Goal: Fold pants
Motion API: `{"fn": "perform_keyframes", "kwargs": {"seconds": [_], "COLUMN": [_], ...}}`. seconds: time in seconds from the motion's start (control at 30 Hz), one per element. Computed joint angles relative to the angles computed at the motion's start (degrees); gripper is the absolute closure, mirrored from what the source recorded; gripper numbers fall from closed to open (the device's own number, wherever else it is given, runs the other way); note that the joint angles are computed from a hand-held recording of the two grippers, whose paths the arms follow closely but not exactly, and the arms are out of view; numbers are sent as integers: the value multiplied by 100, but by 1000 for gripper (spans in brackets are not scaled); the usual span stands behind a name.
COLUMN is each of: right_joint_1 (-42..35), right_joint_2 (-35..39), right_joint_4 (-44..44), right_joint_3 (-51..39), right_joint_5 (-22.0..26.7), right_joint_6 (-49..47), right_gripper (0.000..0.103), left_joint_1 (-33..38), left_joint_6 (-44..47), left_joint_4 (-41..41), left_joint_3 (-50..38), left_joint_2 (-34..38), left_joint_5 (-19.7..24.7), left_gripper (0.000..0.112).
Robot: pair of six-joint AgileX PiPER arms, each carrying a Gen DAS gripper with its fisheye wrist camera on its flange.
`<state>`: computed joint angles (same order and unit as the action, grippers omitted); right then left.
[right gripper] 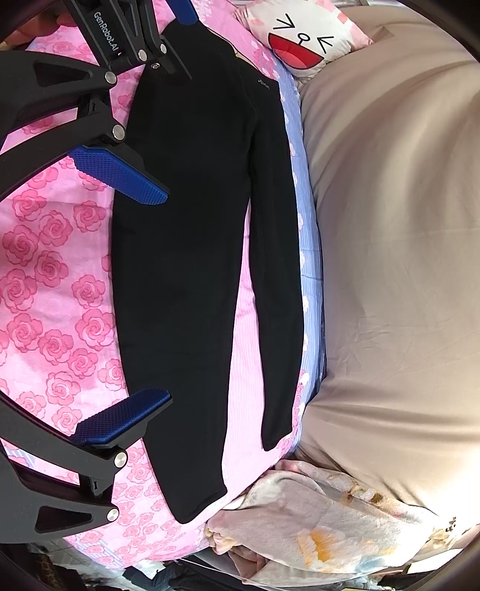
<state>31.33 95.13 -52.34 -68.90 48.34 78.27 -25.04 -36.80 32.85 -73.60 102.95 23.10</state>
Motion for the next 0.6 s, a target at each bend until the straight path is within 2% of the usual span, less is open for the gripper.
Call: {"fn": "perform_keyframes", "kwargs": {"seconds": [0.6], "right_joint_1": [0], "right_joint_2": [-5], "right_joint_4": [12], "right_joint_3": [32], "right_joint_5": [-39], "right_joint_6": [12], "right_gripper": [5], "left_joint_1": [4], "left_joint_6": [-149], "left_joint_4": [101], "left_joint_3": [-52], "left_joint_2": [54], "left_joint_5": [35], "left_gripper": [14]}}
